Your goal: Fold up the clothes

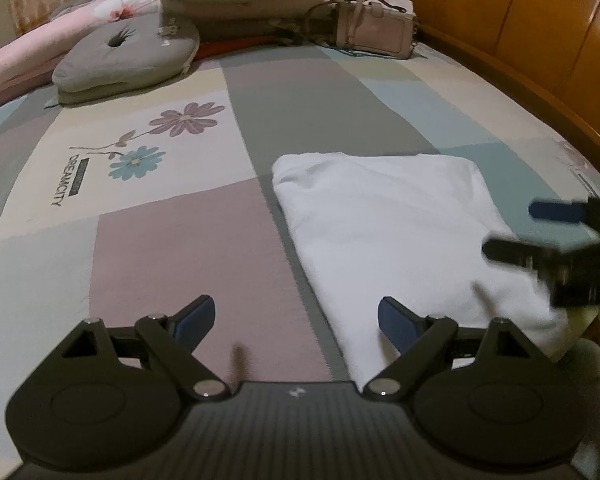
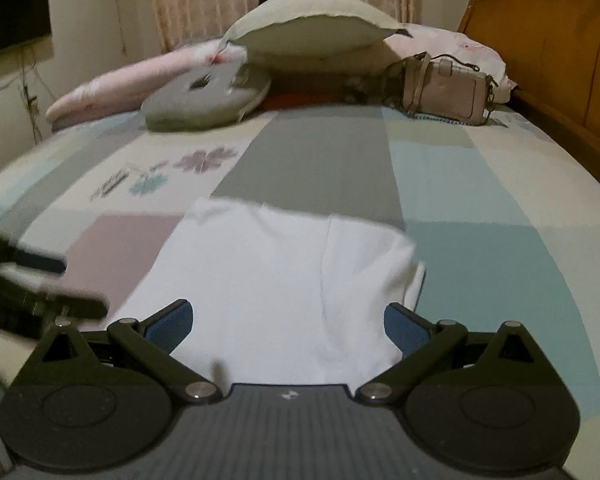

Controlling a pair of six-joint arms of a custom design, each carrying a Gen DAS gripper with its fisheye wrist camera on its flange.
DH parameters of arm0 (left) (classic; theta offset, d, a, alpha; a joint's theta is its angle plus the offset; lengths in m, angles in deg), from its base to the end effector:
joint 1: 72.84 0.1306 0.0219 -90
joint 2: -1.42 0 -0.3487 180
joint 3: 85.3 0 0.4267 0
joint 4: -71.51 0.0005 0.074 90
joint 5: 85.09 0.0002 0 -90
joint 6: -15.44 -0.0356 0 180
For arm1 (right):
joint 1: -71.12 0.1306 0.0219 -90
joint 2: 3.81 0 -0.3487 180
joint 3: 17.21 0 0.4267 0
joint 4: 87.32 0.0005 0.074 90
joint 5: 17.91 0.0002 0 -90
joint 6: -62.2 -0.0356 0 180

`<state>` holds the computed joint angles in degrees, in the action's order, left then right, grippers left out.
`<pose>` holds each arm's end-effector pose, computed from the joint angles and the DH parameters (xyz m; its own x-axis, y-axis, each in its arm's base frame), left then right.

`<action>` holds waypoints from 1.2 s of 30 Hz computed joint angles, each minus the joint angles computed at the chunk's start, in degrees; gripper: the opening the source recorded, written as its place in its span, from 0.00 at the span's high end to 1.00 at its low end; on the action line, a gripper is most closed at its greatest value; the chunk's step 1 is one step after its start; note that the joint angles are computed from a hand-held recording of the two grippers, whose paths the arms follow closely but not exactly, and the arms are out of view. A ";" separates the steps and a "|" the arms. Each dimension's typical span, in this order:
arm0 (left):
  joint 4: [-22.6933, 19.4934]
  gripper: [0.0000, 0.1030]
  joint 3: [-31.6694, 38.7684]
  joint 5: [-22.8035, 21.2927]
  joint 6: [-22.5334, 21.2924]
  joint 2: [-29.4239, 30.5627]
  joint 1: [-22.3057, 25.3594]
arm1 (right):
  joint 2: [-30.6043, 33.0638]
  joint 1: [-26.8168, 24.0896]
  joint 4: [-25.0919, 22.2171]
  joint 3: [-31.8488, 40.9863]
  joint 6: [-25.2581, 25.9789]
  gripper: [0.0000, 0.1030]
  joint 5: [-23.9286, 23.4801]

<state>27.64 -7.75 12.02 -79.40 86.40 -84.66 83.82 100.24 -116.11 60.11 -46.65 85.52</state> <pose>0.4715 -0.1037 0.3373 -0.7376 0.2399 -0.6312 0.3425 0.9385 -0.0435 0.4511 0.2412 0.3340 -0.6235 0.0124 -0.7818 -0.1209 0.9863 0.1121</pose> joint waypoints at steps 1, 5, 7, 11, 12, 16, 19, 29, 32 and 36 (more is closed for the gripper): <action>-0.07 0.14 -0.10 -0.02 0.22 -0.04 0.25 | 0.97 -0.72 0.27 0.98 0.17 0.00 -1.67; -0.31 0.14 -0.29 0.01 0.90 -0.03 1.39 | 5.14 -3.28 0.97 4.87 0.14 0.00 -9.48; -0.38 0.14 -0.24 0.02 1.16 0.17 1.93 | 7.29 -3.98 0.45 6.55 -0.07 0.00 -12.22; -0.52 0.14 -0.07 0.52 1.63 0.80 2.71 | 9.41 -4.83 -1.24 7.29 -0.86 0.00 -13.40; -0.56 0.14 -0.04 0.70 1.59 0.90 2.85 | 9.39 -5.03 -1.38 6.87 -1.06 0.00 -13.30; -0.08 0.14 -0.08 2.42 1.77 1.06 3.47 | 4.36 -6.72 2.00 2.08 -4.16 0.00 -16.68; 0.29 0.14 0.26 3.54 2.38 1.32 3.50 | 1.16 -9.41 5.44 -1.43 -8.99 0.01 -19.59; -0.33 0.14 1.12 3.05 1.04 2.19 1.21 | 2.44 -15.24 14.22 -5.97 -20.10 0.22 -30.83; -0.56 0.14 1.52 2.40 0.74 2.72 0.71 | 3.47 -15.74 15.54 -6.03 -20.92 0.23 -31.94; -1.02 0.14 1.98 2.19 0.51 3.16 0.31 | 5.16 -17.40 19.48 -6.50 -24.82 0.25 -34.66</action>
